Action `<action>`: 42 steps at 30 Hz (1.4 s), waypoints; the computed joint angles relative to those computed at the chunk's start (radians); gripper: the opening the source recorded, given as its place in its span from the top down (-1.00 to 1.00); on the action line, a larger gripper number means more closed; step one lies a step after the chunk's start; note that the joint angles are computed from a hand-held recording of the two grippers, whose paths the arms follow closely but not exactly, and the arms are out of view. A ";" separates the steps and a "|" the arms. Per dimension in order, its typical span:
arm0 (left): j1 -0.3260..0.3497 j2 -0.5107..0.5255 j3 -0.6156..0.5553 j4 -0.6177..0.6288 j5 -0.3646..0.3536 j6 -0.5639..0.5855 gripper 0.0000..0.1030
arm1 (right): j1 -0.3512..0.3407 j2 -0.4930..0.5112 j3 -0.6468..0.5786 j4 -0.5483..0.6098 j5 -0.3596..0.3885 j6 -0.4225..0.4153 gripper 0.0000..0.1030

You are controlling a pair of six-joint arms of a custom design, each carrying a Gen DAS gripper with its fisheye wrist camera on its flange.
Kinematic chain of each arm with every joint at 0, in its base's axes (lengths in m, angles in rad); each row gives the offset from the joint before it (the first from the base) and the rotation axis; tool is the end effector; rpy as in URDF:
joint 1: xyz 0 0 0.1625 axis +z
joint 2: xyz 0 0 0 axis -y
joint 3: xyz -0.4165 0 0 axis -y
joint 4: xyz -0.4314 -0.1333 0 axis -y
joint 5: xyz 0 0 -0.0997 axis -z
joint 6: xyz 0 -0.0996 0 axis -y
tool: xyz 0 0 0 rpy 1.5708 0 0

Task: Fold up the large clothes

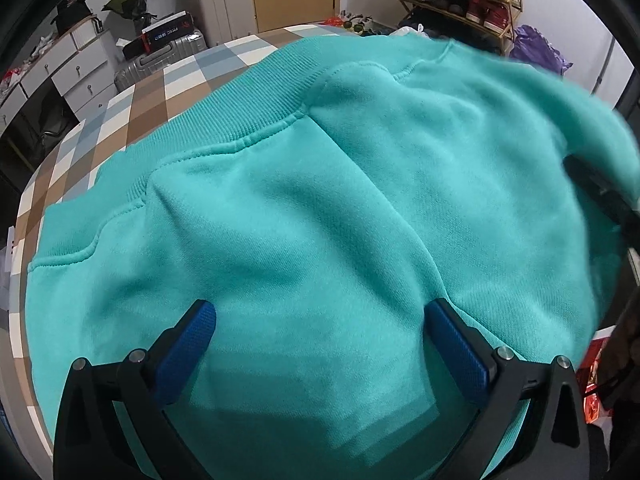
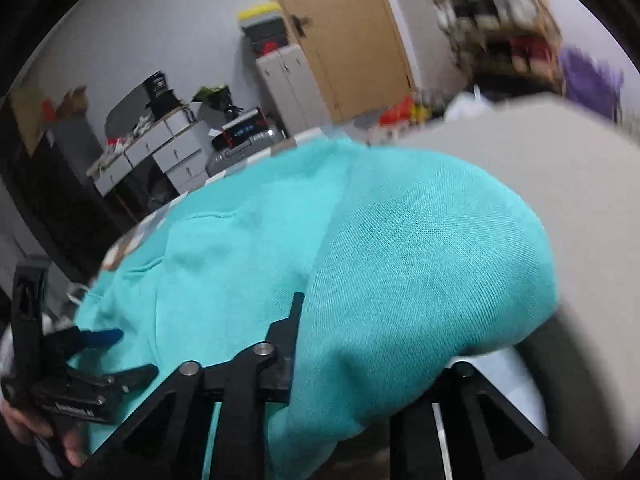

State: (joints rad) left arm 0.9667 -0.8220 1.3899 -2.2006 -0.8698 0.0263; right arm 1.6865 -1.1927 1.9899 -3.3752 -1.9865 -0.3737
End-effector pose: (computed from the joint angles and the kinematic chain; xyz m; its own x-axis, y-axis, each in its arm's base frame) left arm -0.2643 -0.7307 0.1658 -0.6365 0.4227 -0.6451 0.5839 0.8106 -0.0449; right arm 0.1600 -0.5708 0.2766 -0.8602 0.0236 0.5095 -0.4035 0.5793 -0.7082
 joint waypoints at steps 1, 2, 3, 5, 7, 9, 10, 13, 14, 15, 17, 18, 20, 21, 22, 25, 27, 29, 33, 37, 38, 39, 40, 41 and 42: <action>-0.003 0.001 -0.001 0.005 -0.001 -0.010 -0.99 | 0.017 0.006 0.000 -0.036 -0.011 -0.067 0.75; -0.004 0.003 -0.005 0.010 -0.007 -0.016 -0.99 | 0.028 0.010 -0.003 -0.053 -0.021 -0.110 0.75; -0.004 0.007 -0.011 0.014 -0.020 -0.022 -0.99 | 0.044 0.008 -0.003 -0.081 -0.019 -0.168 0.76; -0.006 0.032 -0.039 0.022 -0.038 -0.023 -0.99 | 0.058 0.013 -0.005 -0.127 -0.016 -0.249 0.77; -0.012 0.061 -0.068 0.032 -0.031 -0.011 -0.99 | 0.065 0.021 -0.017 -0.157 -0.029 -0.298 0.77; -0.012 0.102 -0.117 0.034 -0.060 0.003 -0.99 | 0.065 0.031 -0.034 -0.173 -0.049 -0.337 0.78; -0.010 0.128 -0.148 0.022 -0.096 0.020 -0.98 | 0.065 0.034 -0.043 -0.184 -0.057 -0.351 0.78; 0.006 0.179 -0.223 -0.003 -0.244 0.067 -0.98 | 0.080 0.041 -0.089 -0.205 -0.095 -0.389 0.79; 0.019 0.192 -0.265 0.023 -0.322 0.071 -0.97 | 0.097 0.053 -0.114 -0.228 -0.120 -0.433 0.79; 0.032 0.196 -0.313 0.090 -0.386 0.036 -0.91 | 0.115 0.065 -0.132 -0.260 -0.134 -0.479 0.79; 0.058 0.137 -0.302 0.111 -0.490 -0.052 -0.88 | 0.151 0.090 -0.153 -0.321 -0.149 -0.585 0.79; 0.066 0.103 -0.276 0.098 -0.513 -0.071 -0.88 | 0.174 0.110 -0.159 -0.365 -0.150 -0.662 0.79; 0.084 -0.009 -0.193 0.081 -0.513 -0.082 -0.88 | 0.228 0.171 -0.164 -0.463 -0.160 -0.860 0.79; 0.091 -0.059 -0.148 0.052 -0.495 -0.085 -0.88 | 0.248 0.200 -0.158 -0.495 -0.166 -0.940 0.79; 0.100 -0.100 -0.110 0.020 -0.492 -0.091 -0.88 | 0.264 0.227 -0.149 -0.526 -0.170 -1.010 0.79; 0.149 -0.211 -0.032 -0.011 -0.471 -0.177 -0.88 | 0.298 0.317 -0.104 -0.597 -0.148 -1.192 0.78; 0.192 -0.273 0.009 -0.033 -0.494 -0.242 -0.88 | 0.316 0.370 -0.087 -0.597 -0.157 -1.223 0.77; 0.215 -0.311 0.031 -0.037 -0.509 -0.280 -0.88 | 0.335 0.405 -0.081 -0.532 -0.201 -1.181 0.76; 0.198 -0.330 0.022 0.031 -0.504 -0.273 -0.88 | 0.357 0.521 -0.118 -0.544 -0.322 -1.234 0.68; 0.157 -0.256 -0.084 0.095 -0.513 -0.180 -0.88 | 0.368 0.521 -0.130 -0.482 -0.371 -1.072 0.64; 0.138 -0.224 -0.132 0.130 -0.507 -0.151 -0.88 | 0.368 0.516 -0.133 -0.469 -0.372 -1.051 0.64; 0.117 -0.190 -0.178 0.147 -0.491 -0.124 -0.88 | 0.369 0.513 -0.129 -0.465 -0.374 -1.030 0.63; 0.112 -0.165 -0.209 0.142 -0.486 -0.099 -0.88 | 0.368 0.509 -0.123 -0.459 -0.374 -1.000 0.62; 0.095 -0.125 -0.256 0.144 -0.480 -0.068 -0.88 | 0.368 0.506 -0.117 -0.458 -0.371 -0.981 0.60; 0.079 -0.071 -0.326 0.184 -0.472 -0.036 -0.88 | 0.365 0.499 -0.105 -0.453 -0.358 -0.948 0.57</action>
State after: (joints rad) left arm 1.0455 -0.8934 1.0638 -2.0161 -1.3415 -0.0099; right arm 2.0520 -0.6935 1.8844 -3.8284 -2.3446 -1.3213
